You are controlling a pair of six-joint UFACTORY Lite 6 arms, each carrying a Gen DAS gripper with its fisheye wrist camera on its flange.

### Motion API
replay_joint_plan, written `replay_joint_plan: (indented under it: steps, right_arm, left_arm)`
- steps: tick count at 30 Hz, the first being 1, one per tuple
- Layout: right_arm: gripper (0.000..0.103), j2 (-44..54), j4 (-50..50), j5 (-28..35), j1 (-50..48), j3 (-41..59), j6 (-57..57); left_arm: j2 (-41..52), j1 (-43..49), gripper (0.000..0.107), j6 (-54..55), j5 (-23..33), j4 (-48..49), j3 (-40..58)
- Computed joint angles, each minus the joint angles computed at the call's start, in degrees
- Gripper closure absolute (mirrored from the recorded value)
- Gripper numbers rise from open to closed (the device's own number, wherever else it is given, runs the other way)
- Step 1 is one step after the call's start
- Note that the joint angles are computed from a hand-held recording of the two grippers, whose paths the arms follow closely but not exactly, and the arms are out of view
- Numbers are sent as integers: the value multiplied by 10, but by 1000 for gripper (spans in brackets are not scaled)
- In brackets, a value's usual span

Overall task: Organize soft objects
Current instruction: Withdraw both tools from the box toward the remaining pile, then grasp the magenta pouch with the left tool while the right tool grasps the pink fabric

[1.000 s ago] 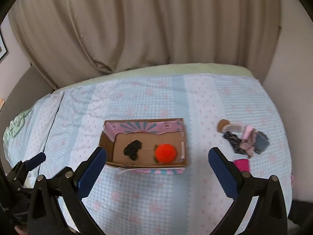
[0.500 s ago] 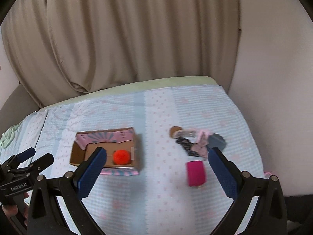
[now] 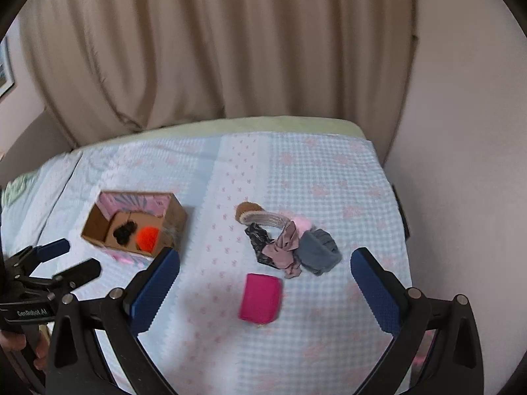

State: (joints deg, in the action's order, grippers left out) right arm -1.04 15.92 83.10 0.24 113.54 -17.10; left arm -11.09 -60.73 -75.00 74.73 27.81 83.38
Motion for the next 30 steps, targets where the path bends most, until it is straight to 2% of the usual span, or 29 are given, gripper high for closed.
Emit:
replay_joint_plan:
  steps: [2,7,15,19,24,26,30]
  right_arm:
    - [0,-7,42,-32,-41,-65,-86]
    - [0,22,100,-93,-87,-158,-248]
    - [0,115,161,-203,-86,-255,-435]
    - [1,168,184,-252,-75,-283,-492]
    - [19,220,197,-304,-52,-315,-540]
    - [29,240,199,-316,-46,-320,-543]
    - [35,249,208,-355,-35,-344,-544]
  left_arm:
    - [33,6,4,-19,-67,-13,-29]
    - [121,28,4,-25,-198,-43,-66]
    - [309,47,4,-13,-381,-68,-68]
    - [391,65,5,-10,-436,-67,-50]
    - [468,86,6,-11,-482,-63,-22]
    - [501,91,12,3,-489,-74,-2]
    - [538,97,31,40,-490,-109,22]
